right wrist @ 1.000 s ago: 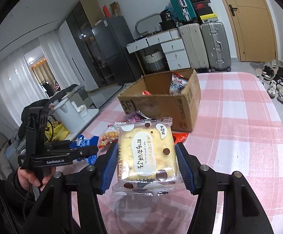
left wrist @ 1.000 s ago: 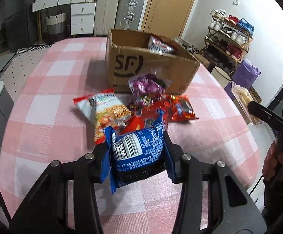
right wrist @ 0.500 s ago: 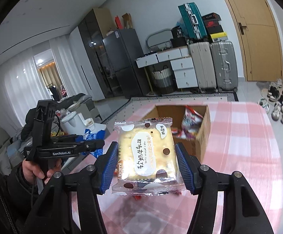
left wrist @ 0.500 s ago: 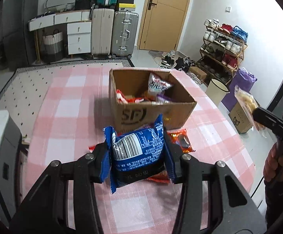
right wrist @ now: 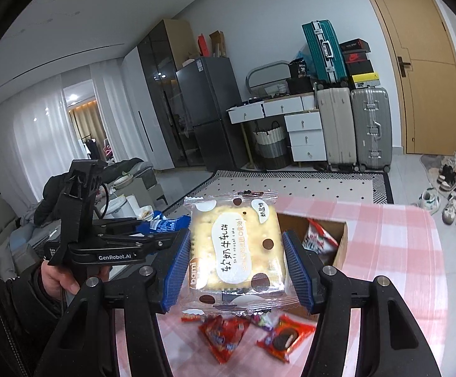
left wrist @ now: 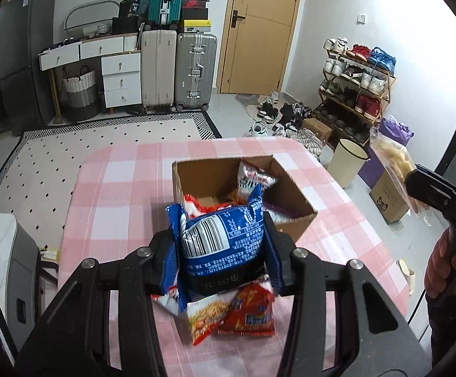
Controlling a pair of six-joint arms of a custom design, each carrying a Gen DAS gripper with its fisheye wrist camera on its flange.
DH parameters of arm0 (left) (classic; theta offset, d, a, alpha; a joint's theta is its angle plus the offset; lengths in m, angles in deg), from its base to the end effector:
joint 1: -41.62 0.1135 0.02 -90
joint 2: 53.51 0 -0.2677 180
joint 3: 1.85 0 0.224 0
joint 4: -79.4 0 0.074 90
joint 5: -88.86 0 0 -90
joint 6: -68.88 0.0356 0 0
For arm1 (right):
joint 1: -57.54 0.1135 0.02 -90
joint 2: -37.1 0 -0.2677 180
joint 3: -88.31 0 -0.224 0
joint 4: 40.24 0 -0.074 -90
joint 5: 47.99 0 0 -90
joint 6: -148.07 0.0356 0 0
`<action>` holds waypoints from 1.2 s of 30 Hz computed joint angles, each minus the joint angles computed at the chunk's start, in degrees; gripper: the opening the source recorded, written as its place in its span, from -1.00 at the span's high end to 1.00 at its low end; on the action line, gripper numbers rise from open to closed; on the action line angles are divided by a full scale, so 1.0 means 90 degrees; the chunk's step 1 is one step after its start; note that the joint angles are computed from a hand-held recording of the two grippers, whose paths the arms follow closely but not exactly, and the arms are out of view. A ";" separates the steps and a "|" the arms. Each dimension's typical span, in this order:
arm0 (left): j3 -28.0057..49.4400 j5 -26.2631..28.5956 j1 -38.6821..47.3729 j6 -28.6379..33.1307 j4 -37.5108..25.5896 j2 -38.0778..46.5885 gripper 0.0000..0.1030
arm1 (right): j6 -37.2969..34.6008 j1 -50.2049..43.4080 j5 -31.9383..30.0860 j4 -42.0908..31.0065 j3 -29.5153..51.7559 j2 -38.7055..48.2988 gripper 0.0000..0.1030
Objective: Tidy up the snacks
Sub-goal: 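Carry the blue Oreo pack and the bun pack over the box, then open both grippers to drop the two packs into the box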
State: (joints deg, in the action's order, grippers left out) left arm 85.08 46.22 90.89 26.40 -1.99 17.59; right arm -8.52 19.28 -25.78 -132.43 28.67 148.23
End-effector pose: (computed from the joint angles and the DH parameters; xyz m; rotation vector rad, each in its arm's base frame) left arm 0.1434 0.1264 0.3385 0.1786 2.2441 -0.2897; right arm 0.2939 -0.1898 0.3123 -0.5776 1.9461 0.7321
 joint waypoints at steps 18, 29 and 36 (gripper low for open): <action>0.0669 -0.1598 -0.2668 -0.2588 0.1882 0.0857 0.17 | 0.2569 0.1173 0.0618 0.1622 0.1548 0.0750 -0.14; 0.0734 -0.2430 -0.3802 -0.3028 0.2908 0.2170 0.17 | 0.3313 0.1852 0.1528 0.2399 0.2158 0.1745 -0.15; 0.0648 -0.2564 -0.4012 -0.3234 0.3516 0.2836 0.17 | 0.3410 0.2052 0.1908 0.2736 0.2314 0.2379 -0.15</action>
State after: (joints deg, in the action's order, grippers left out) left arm 90.91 23.14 54.78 -2.71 29.65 43.11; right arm 22.17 37.75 -8.61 -107.81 49.50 169.64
